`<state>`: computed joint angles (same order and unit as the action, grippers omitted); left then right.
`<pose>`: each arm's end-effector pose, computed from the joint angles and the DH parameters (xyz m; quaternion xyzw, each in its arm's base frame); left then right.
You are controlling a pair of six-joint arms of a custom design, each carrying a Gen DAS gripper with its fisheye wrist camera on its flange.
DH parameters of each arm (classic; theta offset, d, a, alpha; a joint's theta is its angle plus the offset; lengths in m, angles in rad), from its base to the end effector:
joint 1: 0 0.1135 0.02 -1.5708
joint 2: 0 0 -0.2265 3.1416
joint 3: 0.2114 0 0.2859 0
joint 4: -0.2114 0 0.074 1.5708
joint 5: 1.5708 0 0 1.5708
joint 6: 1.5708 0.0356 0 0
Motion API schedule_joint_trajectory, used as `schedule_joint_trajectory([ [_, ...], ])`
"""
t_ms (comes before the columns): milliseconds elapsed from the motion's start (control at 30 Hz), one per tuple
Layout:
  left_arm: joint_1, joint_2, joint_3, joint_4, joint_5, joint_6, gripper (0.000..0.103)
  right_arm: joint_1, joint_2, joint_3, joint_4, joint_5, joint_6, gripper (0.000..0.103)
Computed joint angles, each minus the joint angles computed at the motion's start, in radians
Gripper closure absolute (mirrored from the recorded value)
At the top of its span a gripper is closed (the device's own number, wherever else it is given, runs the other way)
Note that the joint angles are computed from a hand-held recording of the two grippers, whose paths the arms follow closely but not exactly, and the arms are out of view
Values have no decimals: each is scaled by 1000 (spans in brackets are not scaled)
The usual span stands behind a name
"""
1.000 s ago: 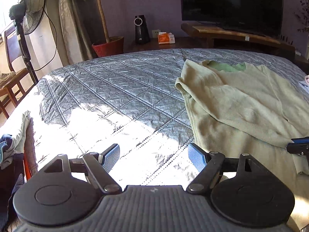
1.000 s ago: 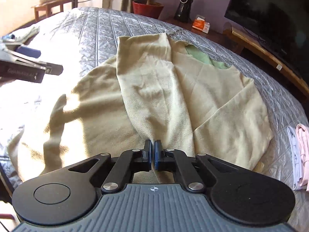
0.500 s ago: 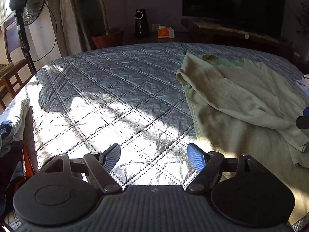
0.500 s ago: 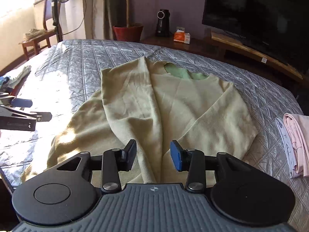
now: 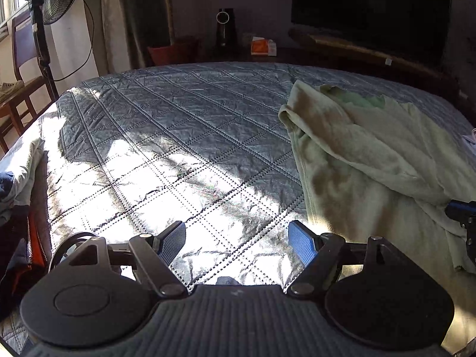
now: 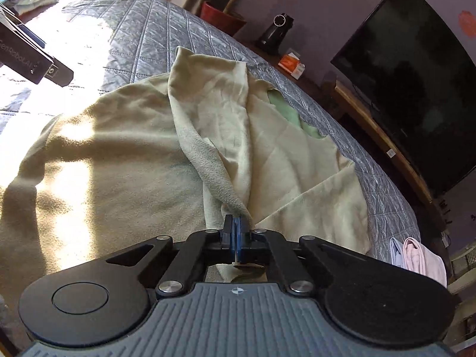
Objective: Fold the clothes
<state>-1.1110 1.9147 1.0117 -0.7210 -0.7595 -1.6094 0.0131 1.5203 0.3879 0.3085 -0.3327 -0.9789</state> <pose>0.1601 -0.2681 0.0447 -0.2194 0.9022 0.1016 0.3572 0.2545 0.0150 0.0331 -0.4901 0.7788 -0.0305 0.3902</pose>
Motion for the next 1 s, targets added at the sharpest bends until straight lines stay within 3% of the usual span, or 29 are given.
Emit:
schedule_joint_trajectory([
  [200, 6, 4, 0, 11, -2, 4, 30, -70, -47, 72, -133, -97, 67, 103],
  [533, 12, 8, 4, 29, -7, 16, 30, -161, -221, 54, -282, -287, -14, 103],
  [633, 13, 7, 4, 33, -5, 19, 30, -183, -215, 153, -638, -387, -239, 102],
  [733, 14, 7, 2, 39, -5, 24, 30, -165, -171, 182, -834, -282, -427, 98],
  [800, 12, 7, 2, 42, -6, 26, 30, -215, -101, 242, -906, -322, -393, 98],
  [833, 13, 8, 2, 44, -6, 28, 30, -242, -81, 257, -877, -344, -319, 92],
  [867, 13, 8, 3, 46, -7, 29, 30, -267, -57, 274, -836, -360, -225, 82],
  [900, 13, 9, 4, 47, -7, 31, 30, -289, -9, 305, -767, -356, -76, 78],
  [1000, 13, 13, 8, 52, -11, 37, 30, -306, 163, 440, -688, -321, 226, 76],
])
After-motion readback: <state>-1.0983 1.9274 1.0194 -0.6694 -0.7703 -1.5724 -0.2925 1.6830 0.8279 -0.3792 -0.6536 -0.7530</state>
